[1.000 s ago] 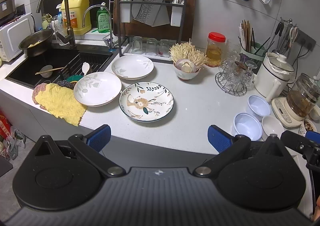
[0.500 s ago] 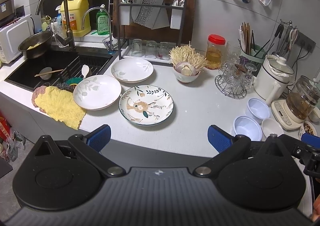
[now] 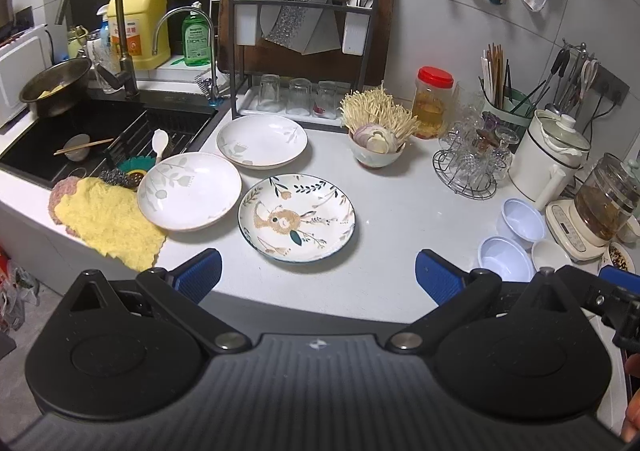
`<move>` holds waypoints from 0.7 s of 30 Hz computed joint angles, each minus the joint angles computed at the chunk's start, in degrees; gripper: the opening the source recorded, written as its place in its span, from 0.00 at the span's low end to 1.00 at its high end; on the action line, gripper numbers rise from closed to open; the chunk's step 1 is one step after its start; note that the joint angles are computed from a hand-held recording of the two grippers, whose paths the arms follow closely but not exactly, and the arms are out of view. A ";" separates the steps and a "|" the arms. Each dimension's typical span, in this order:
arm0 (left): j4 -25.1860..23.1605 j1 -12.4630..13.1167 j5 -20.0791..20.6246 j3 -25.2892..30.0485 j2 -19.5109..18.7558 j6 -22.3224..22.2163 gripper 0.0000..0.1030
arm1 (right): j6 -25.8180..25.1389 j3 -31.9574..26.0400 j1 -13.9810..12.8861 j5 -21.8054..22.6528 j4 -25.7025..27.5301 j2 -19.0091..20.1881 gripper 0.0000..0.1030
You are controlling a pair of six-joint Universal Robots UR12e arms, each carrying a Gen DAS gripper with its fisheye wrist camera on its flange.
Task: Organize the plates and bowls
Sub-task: 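Move both grippers toward the white leaf-pattern plate beside the sink, then close both grippers on the rim of the white leaf-pattern plate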
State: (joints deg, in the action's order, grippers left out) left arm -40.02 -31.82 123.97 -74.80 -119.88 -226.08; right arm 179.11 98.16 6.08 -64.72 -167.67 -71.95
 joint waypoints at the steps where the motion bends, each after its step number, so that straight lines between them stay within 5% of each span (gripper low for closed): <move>1: 0.84 0.45 -0.51 -0.55 0.20 0.89 1.00 | 0.63 -0.34 0.49 -0.77 -0.25 0.34 1.00; 9: 6.82 5.68 -6.21 -5.63 2.87 8.36 1.00 | 7.11 -5.06 5.30 -6.82 -0.96 3.96 1.00; 21: 12.89 14.12 -12.02 -10.70 4.95 16.45 1.00 | 10.27 -12.79 11.60 -13.25 2.48 9.58 0.99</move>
